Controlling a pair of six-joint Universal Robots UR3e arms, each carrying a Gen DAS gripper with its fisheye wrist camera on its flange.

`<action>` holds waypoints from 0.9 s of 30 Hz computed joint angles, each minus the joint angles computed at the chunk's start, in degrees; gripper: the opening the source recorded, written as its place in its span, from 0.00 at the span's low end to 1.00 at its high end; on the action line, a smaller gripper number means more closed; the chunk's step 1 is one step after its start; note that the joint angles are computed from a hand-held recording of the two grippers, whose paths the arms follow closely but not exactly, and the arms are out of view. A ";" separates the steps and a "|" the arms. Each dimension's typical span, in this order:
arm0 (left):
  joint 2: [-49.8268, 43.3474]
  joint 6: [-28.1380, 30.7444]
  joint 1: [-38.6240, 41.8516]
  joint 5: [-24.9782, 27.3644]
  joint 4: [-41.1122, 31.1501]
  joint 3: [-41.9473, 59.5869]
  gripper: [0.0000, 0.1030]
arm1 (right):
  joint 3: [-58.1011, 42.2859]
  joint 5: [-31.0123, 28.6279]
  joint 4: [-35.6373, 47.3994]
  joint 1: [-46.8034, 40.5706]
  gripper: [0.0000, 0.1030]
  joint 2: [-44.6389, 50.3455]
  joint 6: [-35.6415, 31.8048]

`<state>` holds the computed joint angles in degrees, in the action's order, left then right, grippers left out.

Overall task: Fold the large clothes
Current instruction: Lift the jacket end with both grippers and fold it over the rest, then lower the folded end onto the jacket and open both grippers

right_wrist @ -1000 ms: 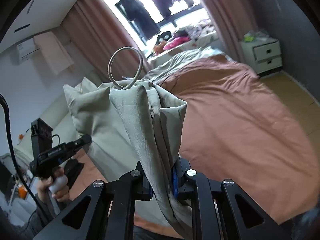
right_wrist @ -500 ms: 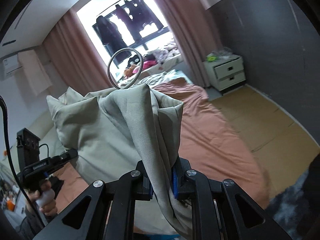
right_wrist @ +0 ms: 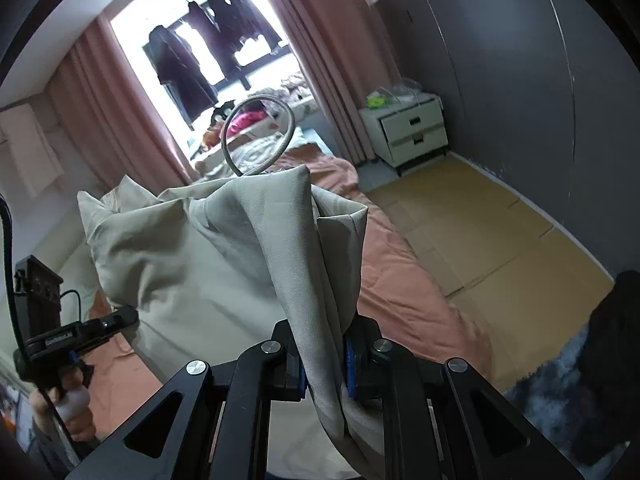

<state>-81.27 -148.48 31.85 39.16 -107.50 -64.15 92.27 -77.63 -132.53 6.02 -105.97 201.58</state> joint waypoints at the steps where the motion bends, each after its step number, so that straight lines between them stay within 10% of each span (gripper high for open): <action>1: -2.10 -2.92 -1.87 1.42 3.95 0.28 0.12 | -0.49 0.24 -0.66 -0.40 0.14 2.04 -0.14; 11: -22.61 -14.09 -11.77 9.85 19.94 10.14 0.12 | -16.21 -1.73 1.96 -0.91 0.14 23.48 -3.25; 23: -47.37 -17.31 -14.14 14.10 21.01 29.09 0.12 | -39.70 -5.15 8.60 0.28 0.14 49.02 -4.12; 27: -51.86 -17.98 -14.01 15.10 23.32 31.58 0.12 | -47.79 -14.28 10.10 1.59 0.46 57.55 -0.09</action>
